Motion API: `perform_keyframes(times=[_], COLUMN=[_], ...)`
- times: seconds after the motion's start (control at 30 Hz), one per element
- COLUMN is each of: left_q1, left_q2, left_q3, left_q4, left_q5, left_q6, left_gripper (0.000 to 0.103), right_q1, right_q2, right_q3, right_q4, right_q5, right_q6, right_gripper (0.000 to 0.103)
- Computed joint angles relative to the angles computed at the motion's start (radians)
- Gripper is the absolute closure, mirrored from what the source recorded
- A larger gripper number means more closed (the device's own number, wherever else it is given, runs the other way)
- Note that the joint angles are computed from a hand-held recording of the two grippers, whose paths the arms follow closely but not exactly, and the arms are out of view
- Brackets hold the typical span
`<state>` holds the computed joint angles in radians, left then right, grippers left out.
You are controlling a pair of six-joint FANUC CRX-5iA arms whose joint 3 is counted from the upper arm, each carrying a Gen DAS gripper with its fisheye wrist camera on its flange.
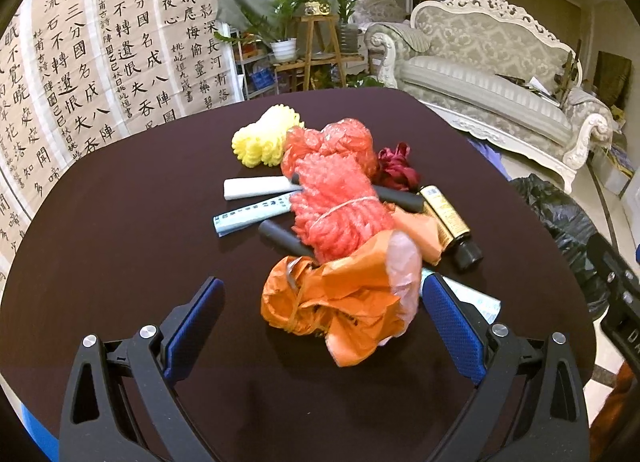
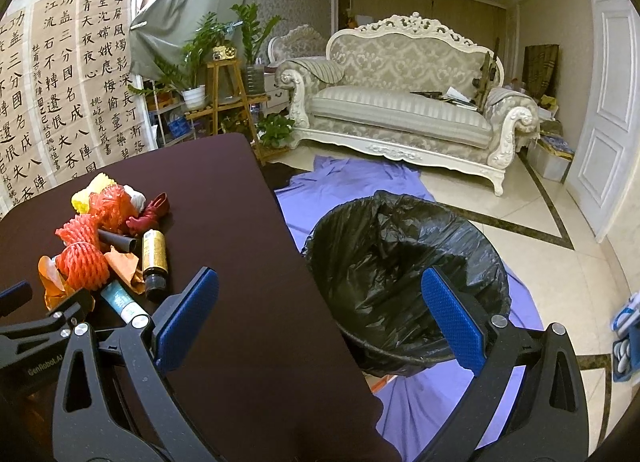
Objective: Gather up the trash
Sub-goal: 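Move the left tool to the orange plastic bag and close on it, then grasp the red mesh bag with the right tool while the left holds the orange bag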
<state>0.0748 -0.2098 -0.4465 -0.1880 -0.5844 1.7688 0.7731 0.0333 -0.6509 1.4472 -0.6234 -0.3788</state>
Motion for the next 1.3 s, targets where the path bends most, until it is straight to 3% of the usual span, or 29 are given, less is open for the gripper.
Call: perform_keyframes(times=[0.3, 0.33, 0.37, 0.4, 0.47, 0.6, 0.77, 0.9, 0.97, 1.13, 1.3], left_q1=[0.07, 0.082, 0.105, 0.126, 0.155, 0.16, 0.162, 0.188, 0.194, 0.228, 0.245], left_q2=[-0.032, -0.038, -0.046, -0.048, -0.042, -0.045, -0.051, -0.057, -0.062, -0.085, -0.108], left_q3=[-0.029, -0.036, -0.055, -0.073, -0.094, -0.107, -0.125, -0.152, -0.159, -0.183, -0.181], left_q4=[0.028, 0.039, 0.086, 0.146, 0.24, 0.271, 0.326, 0.404, 0.411, 0.453, 0.396], left_q5=[-0.024, -0.023, -0.011, -0.002, -0.006, 0.007, 0.036, 0.045, 0.049, 0.055, 0.085], left_q6=[-0.047, -0.063, -0.116, -0.178, -0.259, -0.298, -0.378, -0.459, -0.467, -0.5, -0.473], left_gripper=[0.007, 0.014, 0.032, 0.038, 0.039, 0.04, 0.065, 0.068, 0.069, 0.069, 0.069], right_q1=[0.003, 0.005, 0.008, 0.011, 0.017, 0.032, 0.042, 0.05, 0.053, 0.055, 0.06], right_q2=[0.011, 0.012, 0.014, 0.015, 0.021, 0.021, 0.027, 0.03, 0.031, 0.035, 0.053], right_q3=[0.018, 0.02, 0.024, 0.025, 0.034, 0.042, 0.052, 0.063, 0.072, 0.094, 0.114], right_q4=[-0.016, -0.018, -0.021, -0.024, -0.038, -0.06, -0.068, -0.094, -0.136, -0.222, -0.149], right_q5=[0.029, 0.03, 0.031, 0.031, 0.032, 0.031, 0.034, 0.055, 0.082, 0.169, 0.209], right_q6=[0.035, 0.039, 0.045, 0.05, 0.067, 0.094, 0.114, 0.154, 0.196, 0.281, 0.259], right_gripper=[0.004, 0.004, 0.004, 0.004, 0.004, 0.004, 0.005, 0.006, 0.021, 0.035, 0.035])
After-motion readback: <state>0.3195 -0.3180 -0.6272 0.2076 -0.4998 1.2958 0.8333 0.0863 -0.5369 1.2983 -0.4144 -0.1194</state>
